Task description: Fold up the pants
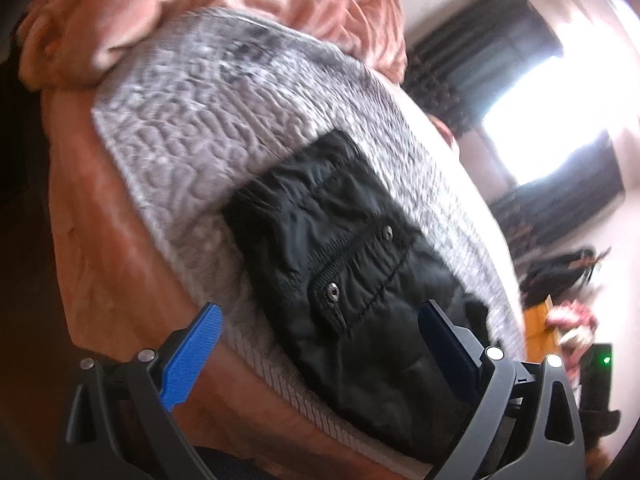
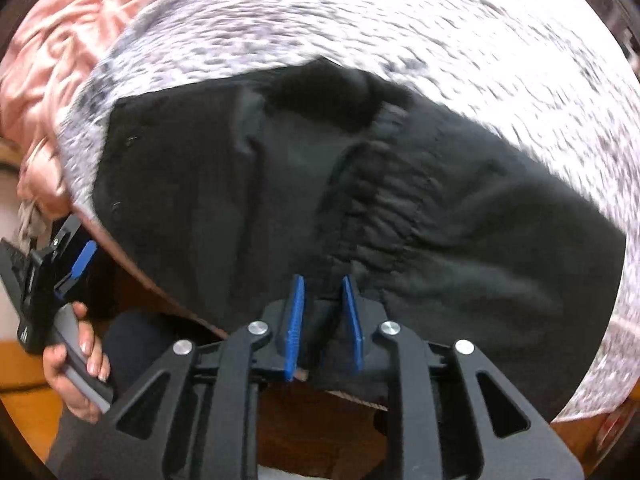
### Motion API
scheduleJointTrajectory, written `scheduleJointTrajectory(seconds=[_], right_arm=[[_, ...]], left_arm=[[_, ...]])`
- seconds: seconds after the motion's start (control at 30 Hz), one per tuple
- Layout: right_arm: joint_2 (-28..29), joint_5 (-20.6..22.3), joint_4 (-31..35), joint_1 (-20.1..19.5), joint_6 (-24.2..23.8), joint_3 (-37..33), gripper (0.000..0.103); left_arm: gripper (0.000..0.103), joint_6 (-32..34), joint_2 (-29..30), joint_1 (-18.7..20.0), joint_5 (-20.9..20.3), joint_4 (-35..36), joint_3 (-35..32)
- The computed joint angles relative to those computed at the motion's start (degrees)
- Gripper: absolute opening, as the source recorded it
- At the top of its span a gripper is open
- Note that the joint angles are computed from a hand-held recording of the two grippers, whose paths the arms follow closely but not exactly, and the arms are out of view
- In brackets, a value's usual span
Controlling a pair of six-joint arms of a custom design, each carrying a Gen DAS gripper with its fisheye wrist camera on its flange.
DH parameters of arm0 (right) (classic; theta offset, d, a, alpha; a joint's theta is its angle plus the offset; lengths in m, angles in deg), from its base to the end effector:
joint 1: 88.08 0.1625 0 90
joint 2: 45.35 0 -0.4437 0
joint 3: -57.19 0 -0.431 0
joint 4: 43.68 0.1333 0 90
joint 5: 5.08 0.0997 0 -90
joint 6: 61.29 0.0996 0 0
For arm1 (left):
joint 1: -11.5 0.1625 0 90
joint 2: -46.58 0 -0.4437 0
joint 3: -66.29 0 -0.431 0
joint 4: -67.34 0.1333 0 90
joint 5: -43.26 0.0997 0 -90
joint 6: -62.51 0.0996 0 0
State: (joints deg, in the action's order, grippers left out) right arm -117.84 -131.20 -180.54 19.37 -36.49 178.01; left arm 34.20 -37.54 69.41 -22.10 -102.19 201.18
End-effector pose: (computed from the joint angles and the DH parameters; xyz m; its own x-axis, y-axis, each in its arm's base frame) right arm 0.2264 -0.4715 0.1807 -0.8212 0.1670 0.5457 0.0492 0.9734 -0.2239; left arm -0.0904 -0.4733 0.2386 -0.9927 -0.0767 -0.0936 -0.0057 0.8023 -0.5969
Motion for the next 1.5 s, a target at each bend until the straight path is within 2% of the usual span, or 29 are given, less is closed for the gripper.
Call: scheduleJointTrajectory(seconds=[0.13, 0.17, 0.2, 0.23, 0.27, 0.3, 0.4, 0.53, 0.67, 0.73, 0.8, 0.97, 1.0, 1.07, 1.23, 1.33, 1.37, 1.43, 1.47, 1.5], right_arm=[[2.71, 4.55, 4.43, 0.38, -7.50, -6.60, 0.052], [4.24, 5.69, 5.51, 0.54, -10.46, -9.22, 0.065], [5.46, 6.49, 6.30, 0.65, -12.45, -11.21, 0.074], [7.62, 8.11, 7.69, 0.67, -15.85, -14.64, 0.089], [9.19, 9.16, 8.15, 0.76, -18.50, -17.01, 0.091], [10.95, 9.69, 8.24, 0.99, -21.07, -19.42, 0.091], [18.28, 12.87, 13.84, 0.44, -27.49, -29.83, 0.091], [26.56, 17.62, 22.79, -0.51, -32.93, -41.41, 0.091], [33.85, 19.52, 29.15, -0.82, -37.45, -50.50, 0.092], [36.74, 19.89, 31.48, -0.95, -39.81, -53.70, 0.092], [38.82, 19.72, 32.82, -1.01, -41.33, -55.99, 0.092], [43.98, 18.53, 37.27, -1.22, -44.06, -62.22, 0.092], [44.94, 18.17, 37.97, -1.17, -44.44, -63.44, 0.092], [47.28, 17.08, 39.53, -1.00, -45.17, -66.48, 0.092], [52.32, 15.47, 43.92, -0.59, -46.14, -73.28, 0.092], [54.76, 13.29, 46.81, -0.43, -46.11, -75.83, 0.091], [55.03, 12.96, 47.41, -0.39, -46.13, -75.99, 0.080], [54.83, 11.89, 47.22, -0.11, -46.78, -75.10, 0.065], [54.42, 11.86, 46.70, -0.02, -46.98, -74.43, 0.053], [53.94, 11.70, 46.25, 0.09, -47.12, -73.77, 0.047]], left_arm=[[0.099, -5.60, -2.46, 4.71, -7.16, 2.14, -1.30], [0.099, -6.51, -2.45, 5.89, -8.67, 2.81, -1.97], [0.099, -7.34, -2.27, 7.16, -10.39, 3.28, -2.68], [0.099, -8.56, -1.91, 8.63, -12.13, 3.67, -3.53], [0.099, -9.55, -1.42, 9.77, -13.41, 3.74, -4.25], [0.099, -10.39, -0.86, 10.82, -14.76, 3.69, -4.92], [0.099, -10.61, 1.38, 12.78, -18.21, 3.03, -7.04], [0.099, -10.81, 5.58, 14.65, -24.01, 2.48, -10.22], [0.099, -11.61, 8.39, 15.31, -26.06, 2.57, -11.58], [0.098, -11.13, 9.44, 15.19, -25.81, 2.71, -12.00], [0.097, -11.40, 9.98, 15.32, -25.04, 2.52, -11.92], [0.094, -14.12, 10.68, 16.42, -26.27, -1.31, -11.18], [0.092, -13.84, 10.74, 16.03, -25.47, -1.09, -11.26], [0.074, -13.59, 10.64, 15.32, -23.64, 0.49, -11.55], [0.060, -14.95, 10.97, 13.55, -18.82, 3.22, -12.37], [0.046, -14.78, 11.12, 12.65, -16.31, 4.54, -12.71], [0.043, -14.47, 10.81, 12.59, -15.91, 4.92, -12.64], [0.039, -14.08, 10.43, 12.30, -15.44, 5.22, -12.62], [0.037, -13.81, 9.99, 12.14, -15.31, 5.28, -12.36], [0.035, -13.43, 9.70, 11.78, -15.03, 5.39, -12.31]])
